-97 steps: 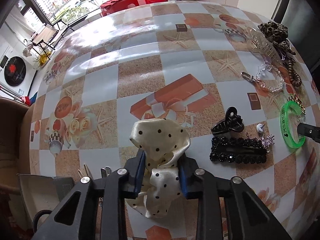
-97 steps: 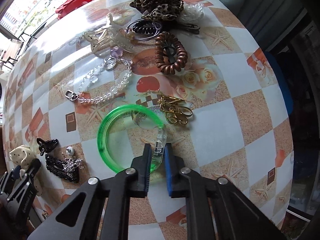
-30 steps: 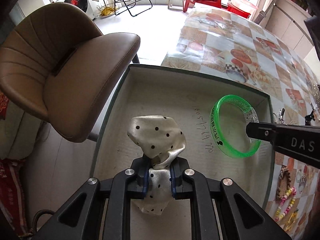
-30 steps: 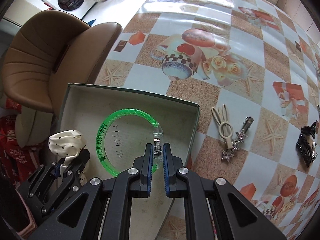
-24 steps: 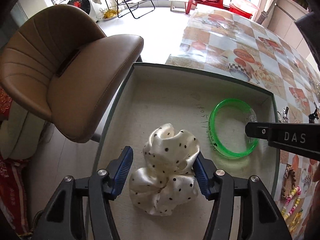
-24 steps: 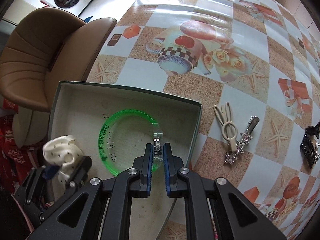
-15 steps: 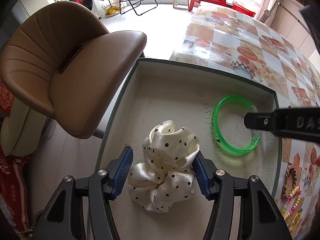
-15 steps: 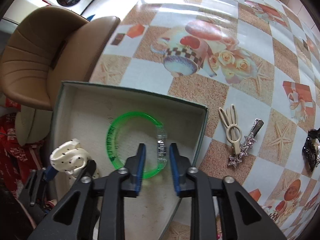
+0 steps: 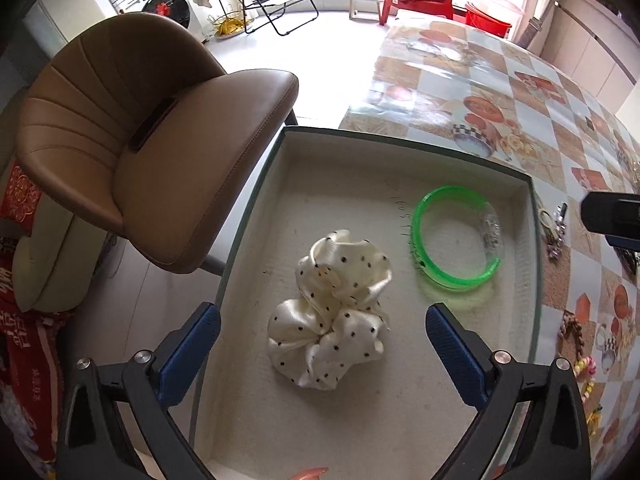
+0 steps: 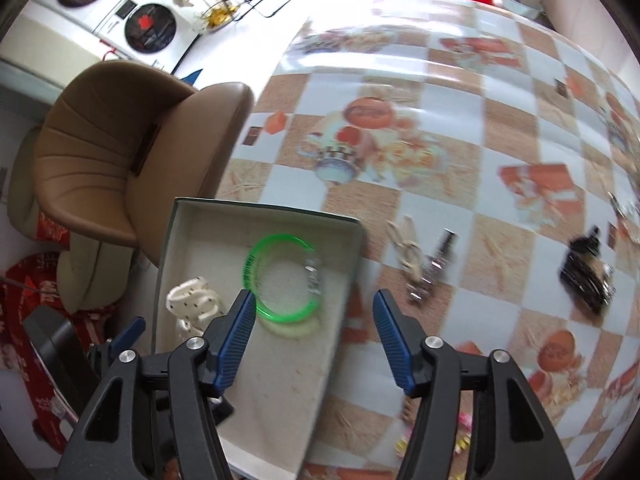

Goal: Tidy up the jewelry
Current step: 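Move both open grippers back over the table toward the hair clips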

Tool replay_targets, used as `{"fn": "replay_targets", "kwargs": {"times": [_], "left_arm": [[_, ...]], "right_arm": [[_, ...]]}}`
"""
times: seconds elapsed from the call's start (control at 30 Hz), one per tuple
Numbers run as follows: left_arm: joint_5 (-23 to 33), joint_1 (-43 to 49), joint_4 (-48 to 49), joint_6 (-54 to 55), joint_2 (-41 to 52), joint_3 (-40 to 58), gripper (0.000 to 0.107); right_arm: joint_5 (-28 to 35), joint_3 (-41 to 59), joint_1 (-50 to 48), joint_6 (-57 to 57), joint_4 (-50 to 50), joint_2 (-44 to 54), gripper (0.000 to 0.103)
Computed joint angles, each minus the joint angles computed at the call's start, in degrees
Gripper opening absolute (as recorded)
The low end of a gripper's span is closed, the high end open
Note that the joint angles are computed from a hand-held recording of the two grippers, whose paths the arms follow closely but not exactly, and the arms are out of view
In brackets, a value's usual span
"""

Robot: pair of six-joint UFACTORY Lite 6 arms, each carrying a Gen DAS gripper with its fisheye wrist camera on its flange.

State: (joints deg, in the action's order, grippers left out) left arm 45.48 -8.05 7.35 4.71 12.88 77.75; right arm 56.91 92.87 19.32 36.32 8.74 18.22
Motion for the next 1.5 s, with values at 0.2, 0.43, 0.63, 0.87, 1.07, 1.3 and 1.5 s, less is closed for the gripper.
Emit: {"fn": "replay_targets", "kwargs": {"times": [0.2, 0.43, 0.63, 0.87, 1.07, 1.3, 1.5], "left_arm": [[3.3, -3.1, -1.8, 2.1, -4.3, -1.4, 0.103], [6.3, -10.3, -2.4, -0.2, -6.7, -0.4, 0.103], [8.4, -16.2, -4.5, -1.6, -4.8, 4.0, 0.103], [9.1, -23.3, -4.3, -3.3, 1.0, 11.4, 0.103], [9.5, -27.5, -3.9, -4.5, 8.5, 19.4, 0.103], [10.7, -31.5, -3.4, -7.3, 18.6, 30.3, 0.103], [12.2, -32.4, -3.4, -9.1, 26.9, 37.7, 0.103]], "right_arm": [[-1.8, -21.8, -7.0, -1.5, 0.8, -19.8, 0.084], [1.6, -35.2, -17.2, -5.3, 0.2, -35.9, 0.087], [7.9, -41.1, -29.7, -12.4, 0.2, -44.1, 0.087], [10.0, -44.1, -46.0, -22.7, 1.0, -46.4, 0.087], [7.9, -42.9, -52.7, -28.2, 1.4, -42.5, 0.087], [2.6, -40.7, -54.3, -29.3, 1.5, -35.6, 0.087], [-1.7, -39.8, -54.7, -29.5, 1.8, -30.5, 0.087]]}}
